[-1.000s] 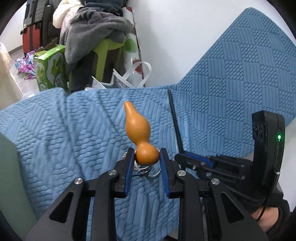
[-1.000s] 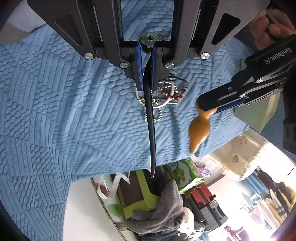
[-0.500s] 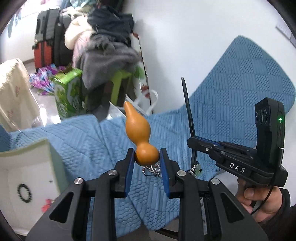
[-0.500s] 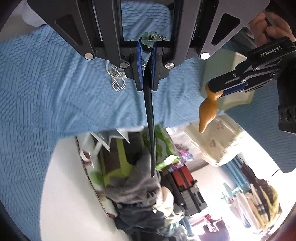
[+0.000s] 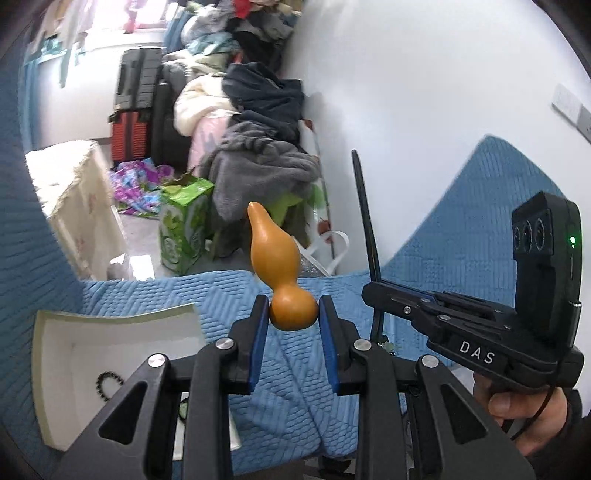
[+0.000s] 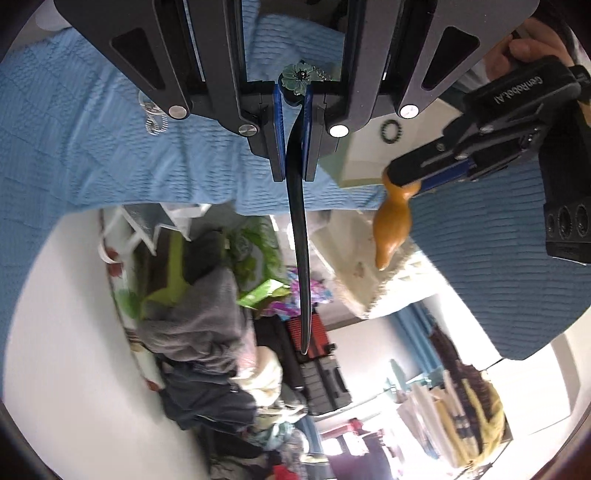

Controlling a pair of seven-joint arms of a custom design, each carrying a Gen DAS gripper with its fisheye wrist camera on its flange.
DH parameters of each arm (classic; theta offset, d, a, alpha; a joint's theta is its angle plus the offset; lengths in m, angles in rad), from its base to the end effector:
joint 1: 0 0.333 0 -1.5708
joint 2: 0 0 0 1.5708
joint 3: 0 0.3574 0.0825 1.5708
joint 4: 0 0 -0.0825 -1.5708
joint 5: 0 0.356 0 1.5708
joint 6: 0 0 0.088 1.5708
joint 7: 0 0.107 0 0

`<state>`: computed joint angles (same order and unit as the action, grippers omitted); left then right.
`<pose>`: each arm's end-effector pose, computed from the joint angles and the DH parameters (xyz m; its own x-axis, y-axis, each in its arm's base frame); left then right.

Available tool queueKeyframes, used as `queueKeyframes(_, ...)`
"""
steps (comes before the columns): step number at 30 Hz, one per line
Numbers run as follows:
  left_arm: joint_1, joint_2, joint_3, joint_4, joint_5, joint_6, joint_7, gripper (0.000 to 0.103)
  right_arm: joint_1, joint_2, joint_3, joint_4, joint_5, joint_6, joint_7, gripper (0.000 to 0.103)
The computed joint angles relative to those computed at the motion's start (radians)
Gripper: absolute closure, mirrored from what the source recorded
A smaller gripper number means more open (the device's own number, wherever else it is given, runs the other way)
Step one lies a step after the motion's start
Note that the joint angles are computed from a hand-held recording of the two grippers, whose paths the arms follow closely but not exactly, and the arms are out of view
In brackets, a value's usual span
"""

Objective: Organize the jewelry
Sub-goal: 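Carry the gourd pendant and black hairpin into the green box and open both tools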

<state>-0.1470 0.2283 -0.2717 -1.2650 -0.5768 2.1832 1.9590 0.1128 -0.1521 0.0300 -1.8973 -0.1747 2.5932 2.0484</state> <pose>0.5904 -0.2519 0.7574 -0.6584 -0.6671 0.3485 -0.6469 0.2649 -0.7151 0.5246 0.0804 0.7131 -0.1395 -0.9733 -0.1825 -0.6384 0.2293 -0.7348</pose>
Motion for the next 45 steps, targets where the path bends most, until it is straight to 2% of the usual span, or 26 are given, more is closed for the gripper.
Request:
queueKeyframes(8,0.024,-0.028,0.040,-0.061,0.072,0.042,-0.057,0.075,0.054,0.104,0.011,0.083,0.063,0.000,-0.060,0.096)
queueKeyframes(18,0.050,0.012,0.062,-0.069,0.170,-0.001,-0.164,0.075,0.094,0.215,0.008,0.144,0.141,-0.032,-0.137,0.096)
queueKeyframes(22,0.048,0.037,0.065,-0.059,0.215,-0.017,-0.212,0.075,0.102,0.259,0.008,0.169,0.164,-0.055,-0.169,0.096)
queueKeyframes(29,0.044,0.102,0.064,-0.011,0.275,-0.096,-0.291,0.075,0.104,0.328,0.005,0.205,0.201,-0.098,-0.221,0.096)
queueKeyframes(32,0.026,0.113,0.071,-0.003,0.341,-0.101,-0.315,0.075,0.104,0.346,0.001,0.215,0.201,-0.112,-0.226,0.096)
queueKeyframes(42,0.052,0.072,0.063,-0.045,0.302,-0.052,-0.294,0.075,0.107,0.336,0.002,0.222,0.218,-0.126,-0.236,0.095)
queueKeyframes(43,0.050,0.068,0.064,-0.047,0.305,-0.046,-0.299,0.073,0.105,0.332,0.003,0.219,0.224,-0.123,-0.241,0.095)
queueKeyframes(45,0.053,0.054,0.063,-0.058,0.295,-0.028,-0.304,0.058,0.105,0.321,0.002,0.214,0.223,-0.121,-0.244,0.093)
